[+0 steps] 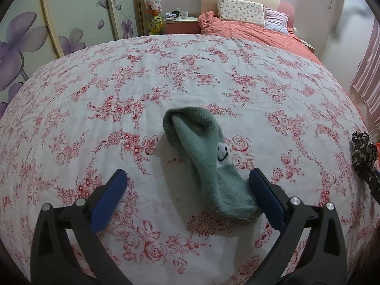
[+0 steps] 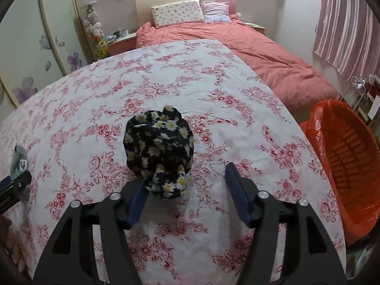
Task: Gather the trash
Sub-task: 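Grasp the black floral scrunchie with the right gripper while the left approaches the teal sock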
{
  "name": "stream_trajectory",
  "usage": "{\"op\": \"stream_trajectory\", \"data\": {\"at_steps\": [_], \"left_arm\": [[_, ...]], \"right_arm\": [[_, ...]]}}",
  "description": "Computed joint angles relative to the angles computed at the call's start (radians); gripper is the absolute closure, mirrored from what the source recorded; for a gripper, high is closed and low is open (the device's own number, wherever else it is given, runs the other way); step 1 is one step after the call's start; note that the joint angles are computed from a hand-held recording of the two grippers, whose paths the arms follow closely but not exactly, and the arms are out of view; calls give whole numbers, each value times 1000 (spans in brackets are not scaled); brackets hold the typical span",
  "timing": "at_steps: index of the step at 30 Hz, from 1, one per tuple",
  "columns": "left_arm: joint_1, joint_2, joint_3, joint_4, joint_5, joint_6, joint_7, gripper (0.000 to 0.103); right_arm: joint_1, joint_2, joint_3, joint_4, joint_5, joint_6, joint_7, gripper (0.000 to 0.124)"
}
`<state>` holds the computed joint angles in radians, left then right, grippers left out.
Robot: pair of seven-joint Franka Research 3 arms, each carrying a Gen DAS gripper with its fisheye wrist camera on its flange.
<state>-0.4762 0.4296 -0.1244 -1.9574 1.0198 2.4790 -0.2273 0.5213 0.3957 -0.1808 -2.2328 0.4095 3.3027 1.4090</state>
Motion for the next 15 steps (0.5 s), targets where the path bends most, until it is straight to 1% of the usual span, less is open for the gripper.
{"op": "stream_trajectory", "data": {"at_steps": [1, 2, 3, 6, 7, 9, 10, 13, 15], "left_arm": [[0, 1, 0, 1, 0, 0, 0, 3], [0, 1, 0, 1, 0, 0, 0, 3], [0, 1, 0, 1, 0, 0, 0, 3], [0, 1, 0, 1, -1, -1, 1, 3], [0, 0, 0, 0, -1, -1, 2, 3], [0, 1, 0, 0, -1, -1, 2, 3], [0, 2, 0, 2, -2, -2, 2, 3], [-1, 2, 0, 2, -1, -2, 2, 3], [-1, 2, 1, 1, -1, -2, 2, 3]], "right_arm": [[11, -1, -10, -1, 5, -3, -1, 59], [-13, -3, 12, -2, 3, -1, -1, 58], [-54, -6, 52, -5, -7, 6, -2, 58], [-83, -9, 78, -7, -12, 9, -5, 57], [-102, -11, 96, -9, -16, 11, -7, 57], [-148, -13, 140, -10, -27, 13, -9, 55], [-187, -14, 177, -12, -38, 15, -11, 53], [-214, -13, 204, -9, -50, 11, -13, 48], [-217, -14, 208, -9, -55, 8, -14, 46]]}}
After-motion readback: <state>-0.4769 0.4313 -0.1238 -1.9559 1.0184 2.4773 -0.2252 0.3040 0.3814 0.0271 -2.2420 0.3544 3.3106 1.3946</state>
